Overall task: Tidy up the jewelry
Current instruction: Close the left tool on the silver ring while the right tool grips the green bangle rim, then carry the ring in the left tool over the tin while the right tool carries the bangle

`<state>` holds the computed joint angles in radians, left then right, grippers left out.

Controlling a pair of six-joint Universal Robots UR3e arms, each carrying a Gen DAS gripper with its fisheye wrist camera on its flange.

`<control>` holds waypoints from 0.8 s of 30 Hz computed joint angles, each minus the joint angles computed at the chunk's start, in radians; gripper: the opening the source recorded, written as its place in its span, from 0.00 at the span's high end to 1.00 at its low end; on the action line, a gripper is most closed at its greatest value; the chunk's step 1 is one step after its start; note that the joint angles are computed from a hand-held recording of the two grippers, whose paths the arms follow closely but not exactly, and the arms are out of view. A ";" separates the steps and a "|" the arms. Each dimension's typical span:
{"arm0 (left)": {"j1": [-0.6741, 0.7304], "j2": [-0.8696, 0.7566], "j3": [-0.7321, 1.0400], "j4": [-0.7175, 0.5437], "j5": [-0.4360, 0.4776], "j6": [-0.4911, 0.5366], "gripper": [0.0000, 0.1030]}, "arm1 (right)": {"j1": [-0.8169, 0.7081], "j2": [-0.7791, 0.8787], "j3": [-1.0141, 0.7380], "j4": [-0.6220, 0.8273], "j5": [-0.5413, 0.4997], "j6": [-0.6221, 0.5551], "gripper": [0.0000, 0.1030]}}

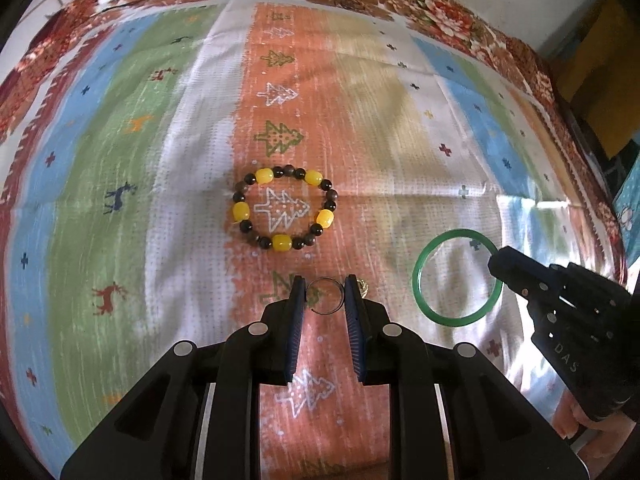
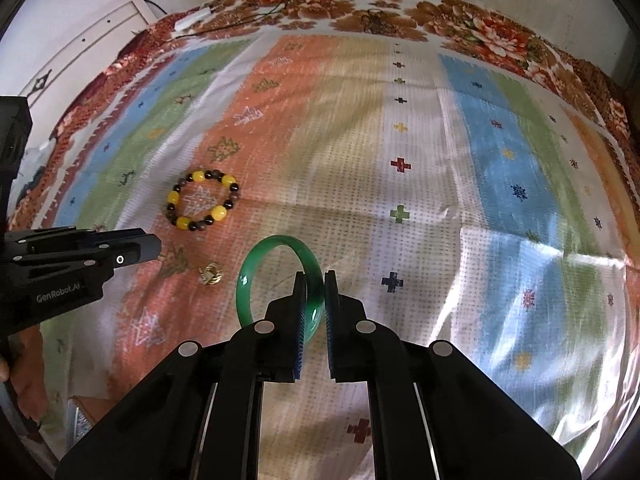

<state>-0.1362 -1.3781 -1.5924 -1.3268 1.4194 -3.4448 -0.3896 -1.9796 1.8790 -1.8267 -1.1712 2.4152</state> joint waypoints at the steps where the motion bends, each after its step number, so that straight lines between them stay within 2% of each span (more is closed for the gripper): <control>1: 0.001 0.005 -0.001 -0.001 0.000 -0.005 0.81 | -0.011 -0.017 -0.002 0.021 0.012 -0.008 0.91; 11: 0.043 0.162 -0.048 -0.055 -0.046 -0.006 0.81 | -0.112 -0.182 -0.011 0.222 0.089 -0.117 0.91; 15: 0.036 0.210 -0.063 -0.070 -0.027 -0.009 0.81 | -0.140 -0.238 -0.012 0.284 0.110 -0.148 0.91; 19: 0.065 0.267 -0.084 -0.096 -0.068 0.007 0.81 | -0.200 -0.305 -0.016 0.383 0.135 -0.216 0.91; 24: 0.054 0.303 -0.079 -0.102 -0.088 0.000 0.81 | -0.334 -0.388 -0.073 0.601 0.201 -0.379 0.91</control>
